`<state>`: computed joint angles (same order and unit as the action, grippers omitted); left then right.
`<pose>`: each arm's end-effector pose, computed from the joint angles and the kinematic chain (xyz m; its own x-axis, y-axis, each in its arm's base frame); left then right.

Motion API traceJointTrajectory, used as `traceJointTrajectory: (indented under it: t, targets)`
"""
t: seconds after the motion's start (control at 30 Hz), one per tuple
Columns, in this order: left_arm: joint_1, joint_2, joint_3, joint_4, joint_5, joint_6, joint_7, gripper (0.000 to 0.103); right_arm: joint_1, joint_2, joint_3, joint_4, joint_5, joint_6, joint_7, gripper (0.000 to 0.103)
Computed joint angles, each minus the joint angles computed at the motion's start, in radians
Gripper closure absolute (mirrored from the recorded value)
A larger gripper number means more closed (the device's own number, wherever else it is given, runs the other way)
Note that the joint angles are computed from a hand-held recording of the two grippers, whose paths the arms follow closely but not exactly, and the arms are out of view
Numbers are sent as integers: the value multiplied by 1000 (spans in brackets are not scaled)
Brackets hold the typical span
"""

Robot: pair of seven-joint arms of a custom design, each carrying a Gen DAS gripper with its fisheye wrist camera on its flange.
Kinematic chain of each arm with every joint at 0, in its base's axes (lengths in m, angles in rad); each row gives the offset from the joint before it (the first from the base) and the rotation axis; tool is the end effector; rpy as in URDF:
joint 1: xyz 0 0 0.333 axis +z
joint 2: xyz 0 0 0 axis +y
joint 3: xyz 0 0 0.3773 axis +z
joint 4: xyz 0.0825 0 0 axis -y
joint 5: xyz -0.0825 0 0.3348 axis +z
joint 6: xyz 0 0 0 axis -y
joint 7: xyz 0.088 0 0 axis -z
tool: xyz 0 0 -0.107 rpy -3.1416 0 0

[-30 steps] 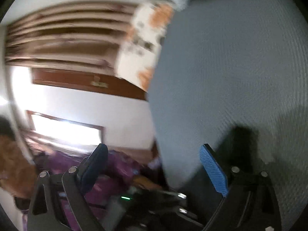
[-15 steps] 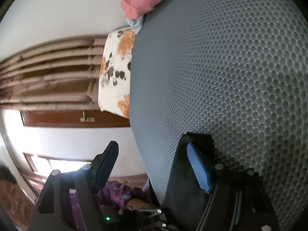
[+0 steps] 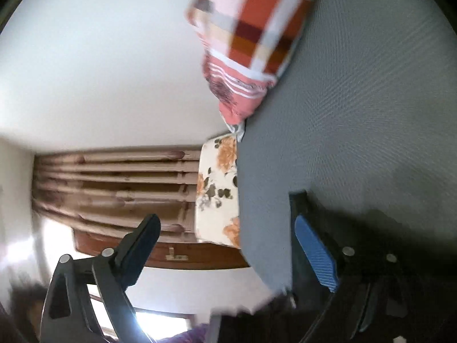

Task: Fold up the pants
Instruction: 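Grasp the orange-lined end of the black pants with the right gripper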

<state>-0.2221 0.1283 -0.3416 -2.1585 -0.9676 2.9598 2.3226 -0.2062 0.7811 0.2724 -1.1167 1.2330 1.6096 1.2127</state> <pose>0.5005 -0.2412 0.4899 -0.4666 -0.8359 0.2890 -0.7428 0.1929 -0.6411 0.7423 0.0631 0.4814 0.0656 -0.1392 -0.9881 -0.9964 -0.0620 -0.0574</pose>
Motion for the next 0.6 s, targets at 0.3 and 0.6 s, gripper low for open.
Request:
traceJointTrajectory:
  t: [0.3,0.6]
  targets:
    - [39,-148,116,-39,-289,-97,17,15,-22,-561,-252,-728,-79,357,-446,6]
    - [89,-134,187,-48,-132,-231,-176,15,24,-552,-327,-815,-44,429,-457,8]
